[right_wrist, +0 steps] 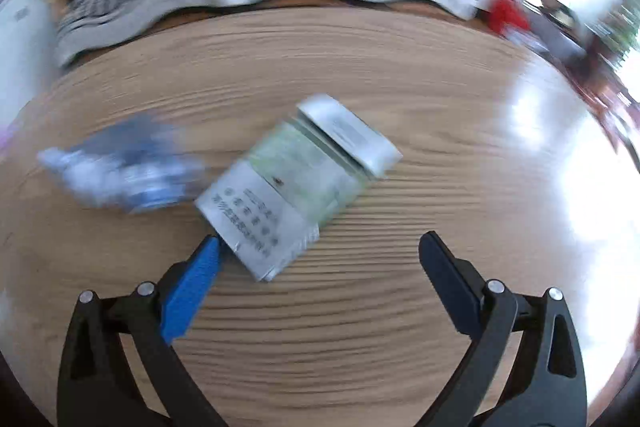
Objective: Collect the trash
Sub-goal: 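Grasp the pink-green ball with the left tool while the right tool grasps the green pack, then carry the ball and green pack over the black bin and open both tools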
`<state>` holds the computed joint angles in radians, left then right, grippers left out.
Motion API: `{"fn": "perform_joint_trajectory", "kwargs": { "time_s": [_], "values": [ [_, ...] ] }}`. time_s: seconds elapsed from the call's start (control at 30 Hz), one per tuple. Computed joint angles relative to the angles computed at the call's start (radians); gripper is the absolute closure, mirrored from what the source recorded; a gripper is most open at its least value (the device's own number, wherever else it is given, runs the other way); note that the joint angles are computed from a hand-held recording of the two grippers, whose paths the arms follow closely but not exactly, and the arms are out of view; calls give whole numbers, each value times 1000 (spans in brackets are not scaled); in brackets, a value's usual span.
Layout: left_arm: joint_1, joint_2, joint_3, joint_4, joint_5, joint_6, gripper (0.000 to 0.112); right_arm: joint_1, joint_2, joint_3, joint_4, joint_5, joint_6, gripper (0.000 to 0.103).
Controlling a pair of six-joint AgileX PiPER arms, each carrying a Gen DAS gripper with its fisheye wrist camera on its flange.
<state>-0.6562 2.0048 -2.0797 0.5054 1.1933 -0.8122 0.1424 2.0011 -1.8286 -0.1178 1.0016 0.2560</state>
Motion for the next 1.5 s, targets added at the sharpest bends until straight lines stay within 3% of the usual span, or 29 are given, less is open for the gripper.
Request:
{"fn": "perform_joint_trajectory", "kwargs": {
  "time_s": [0.13,0.3,0.43,0.5,0.53,0.57,0.8,0.9,0.93,0.97,1.17,1.5],
  "values": [
    [-77,-81,96,28,12,-50,64,-93,-2,-26,234,18,-117,8],
    [-158,-194,292,28,-4,-189,64,-49,47,-91,148,21,-48,6],
    [-204,-236,381,35,-9,-271,64,9,104,-148,-21,0,11,6],
    [-223,-225,386,29,-8,-260,64,3,110,-152,-20,-25,1,15],
    [-227,-219,385,27,-8,-250,64,-5,104,-149,-18,-34,-6,29],
    [-232,-211,379,25,-5,-242,64,-13,108,-157,-6,-30,-14,32],
    [-271,-198,357,41,-2,-223,64,-66,-9,7,128,-57,-153,34],
    [-297,-209,366,63,-4,-238,64,-86,-125,135,205,-69,-221,34],
    [-309,-217,377,74,-4,-252,64,-88,-173,183,229,-75,-243,42],
    [-322,-228,393,83,-5,-267,64,-91,-229,238,268,-70,-280,43],
    [-426,-282,503,104,-19,-405,64,-59,-569,605,324,-128,-395,44],
    [-712,-348,693,157,-12,-759,64,-68,-1098,1013,382,-9,-471,44]
  ]
}}
